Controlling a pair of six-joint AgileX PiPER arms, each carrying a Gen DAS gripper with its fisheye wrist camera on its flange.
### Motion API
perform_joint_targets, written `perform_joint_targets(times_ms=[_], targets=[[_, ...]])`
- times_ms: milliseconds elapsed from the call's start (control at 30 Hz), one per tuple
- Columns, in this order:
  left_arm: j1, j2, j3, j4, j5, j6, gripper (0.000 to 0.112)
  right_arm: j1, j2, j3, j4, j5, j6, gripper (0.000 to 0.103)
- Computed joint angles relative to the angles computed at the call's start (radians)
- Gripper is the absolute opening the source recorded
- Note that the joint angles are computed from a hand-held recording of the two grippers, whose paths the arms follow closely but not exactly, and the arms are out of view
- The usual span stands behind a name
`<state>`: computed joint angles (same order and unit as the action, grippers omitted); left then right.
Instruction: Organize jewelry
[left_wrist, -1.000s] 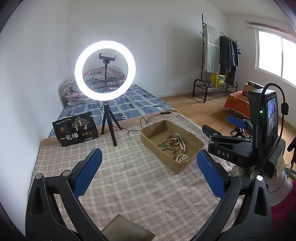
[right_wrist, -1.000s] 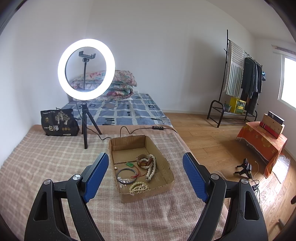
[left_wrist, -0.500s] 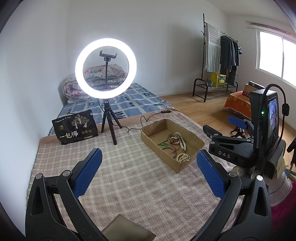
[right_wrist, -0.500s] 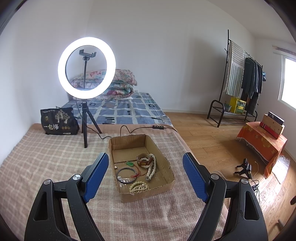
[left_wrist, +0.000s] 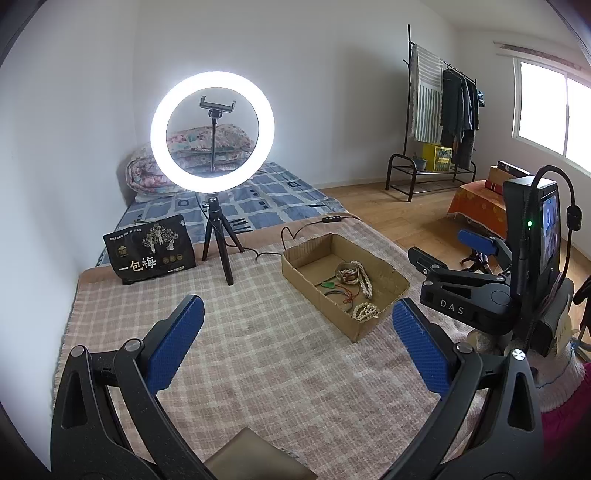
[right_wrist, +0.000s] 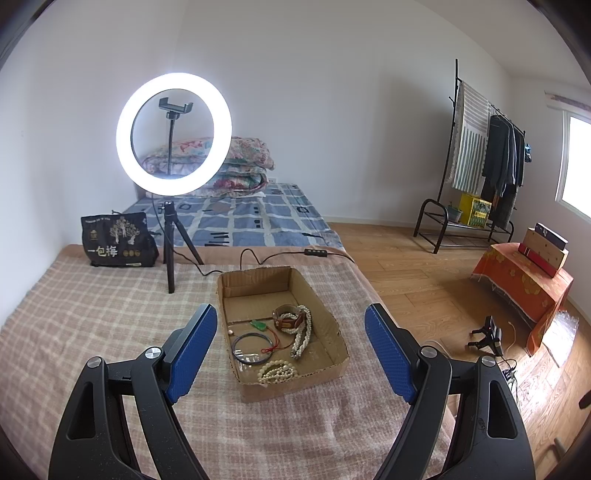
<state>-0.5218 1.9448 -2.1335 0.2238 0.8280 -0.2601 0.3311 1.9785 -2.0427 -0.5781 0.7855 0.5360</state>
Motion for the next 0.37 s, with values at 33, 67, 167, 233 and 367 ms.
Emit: perform_joint_targets(times_ms=[33,67,167,233,367], targets=[[-0.003,-0.002,0.003,0.003,-0.001,-0.004,0.103,0.0,0.005,-0.009,0.003,0.003,-0.002,0.082],[-0.004,-0.001,0.003,0.005,-0.001,-0.005,0.103,-0.001,0.0,0.0,0.003,0.0,-0.002,0.082],[-0.004,-0.003,0.005,0.005,-0.002,-0.003,0.103,0.0,0.002,-0.004,0.003,0.004,-0.003,0.082],[-0.004,-0.005,0.011,0.011,-0.011,-0.007,0.103,-0.001,-0.001,0.002,0.005,0.001,-0.007,0.082],[-0.003,-0.006,0.013,0.028,-0.018,-0.011,0.103,-0.001,0.0,0.0,0.003,0.002,-0.005,0.082]])
